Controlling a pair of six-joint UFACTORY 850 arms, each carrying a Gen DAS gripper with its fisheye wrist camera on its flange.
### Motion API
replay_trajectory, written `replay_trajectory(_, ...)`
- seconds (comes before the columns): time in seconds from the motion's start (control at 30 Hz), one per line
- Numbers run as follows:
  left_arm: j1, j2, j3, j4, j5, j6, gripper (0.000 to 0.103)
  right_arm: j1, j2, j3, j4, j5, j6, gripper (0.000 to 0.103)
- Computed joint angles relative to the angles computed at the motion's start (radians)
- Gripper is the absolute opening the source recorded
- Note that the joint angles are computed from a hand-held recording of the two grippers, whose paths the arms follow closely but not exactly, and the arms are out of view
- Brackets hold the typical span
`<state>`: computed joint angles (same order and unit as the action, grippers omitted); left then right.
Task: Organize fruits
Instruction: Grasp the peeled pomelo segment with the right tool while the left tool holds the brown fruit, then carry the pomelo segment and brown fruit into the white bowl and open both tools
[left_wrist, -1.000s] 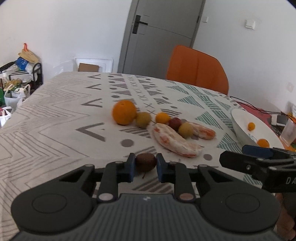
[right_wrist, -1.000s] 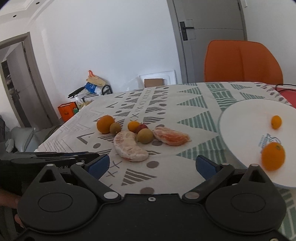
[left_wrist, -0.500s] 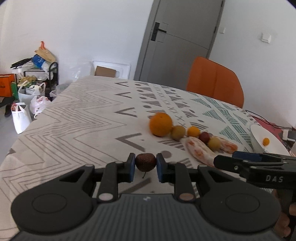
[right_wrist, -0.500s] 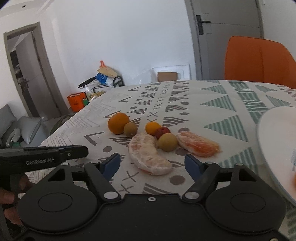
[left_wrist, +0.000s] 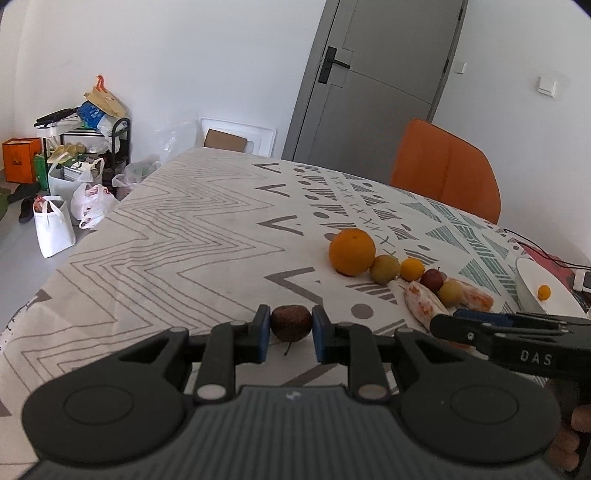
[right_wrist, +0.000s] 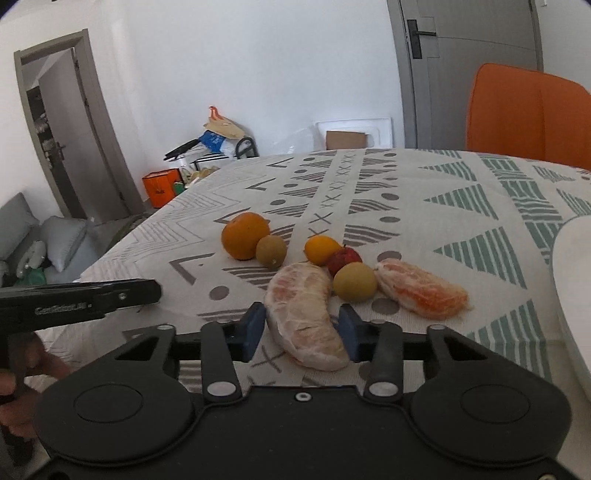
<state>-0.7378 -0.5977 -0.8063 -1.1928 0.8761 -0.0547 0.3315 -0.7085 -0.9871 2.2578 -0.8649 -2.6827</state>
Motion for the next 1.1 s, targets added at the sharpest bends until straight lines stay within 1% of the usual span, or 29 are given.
replay_trajectory(0.37,-0.014,-0.001,-0.014,0.01,0.004,0.019,0.022,-0.034,0.031,0.057,-0.04,-0.01,0.004,0.04)
replay_trajectory(0.43,-0.013,-0.004,-0.017,0.014,-0.001,0.02,0.022,-0.033,0.036,0.064,-0.034,-0.008,-0.007,0.041)
replay_trajectory(0.5,-0.011,-0.005,-0.02,0.015,-0.006,0.024,0.022,-0.027,0.036,0.063,-0.025,-0.004,-0.018,0.046)
replay_trajectory(0.57,-0.012,-0.004,-0.019,0.016,-0.002,0.026,0.022,-0.02,0.036,0.061,-0.014,-0.001,-0.025,0.047)
replay_trajectory(0.67,-0.012,-0.001,-0.016,0.012,-0.001,0.026,0.022,-0.008,0.032,0.054,0.006,0.002,-0.036,0.052)
replay_trajectory(0.77,-0.014,0.002,-0.014,0.001,0.0,0.031,0.022,0.004,0.031,0.056,0.033,0.005,-0.063,0.053)
replay_trajectory(0.8,-0.014,0.002,-0.015,-0.002,0.001,0.032,0.022,0.007,0.031,0.058,0.046,0.002,-0.08,0.052)
replay_trajectory(0.83,-0.015,0.003,-0.015,-0.004,0.001,0.035,0.022,0.008,0.03,0.06,0.051,0.001,-0.088,0.05)
replay_trajectory(0.87,-0.016,0.003,-0.015,-0.006,0.002,0.038,0.022,0.007,0.03,0.062,0.059,-0.001,-0.094,0.038)
replay_trajectory(0.9,-0.018,0.004,-0.017,-0.007,0.001,0.044,0.022,0.004,0.031,0.061,0.05,0.0,-0.081,0.037)
replay_trajectory(1.0,-0.02,0.003,-0.03,-0.011,-0.001,0.081,0.022,-0.021,0.029,0.046,-0.025,-0.006,0.037,0.036)
replay_trajectory(1.1,-0.022,0.004,-0.044,-0.009,0.003,0.108,0.022,-0.034,0.037,0.061,0.006,-0.018,0.022,0.036)
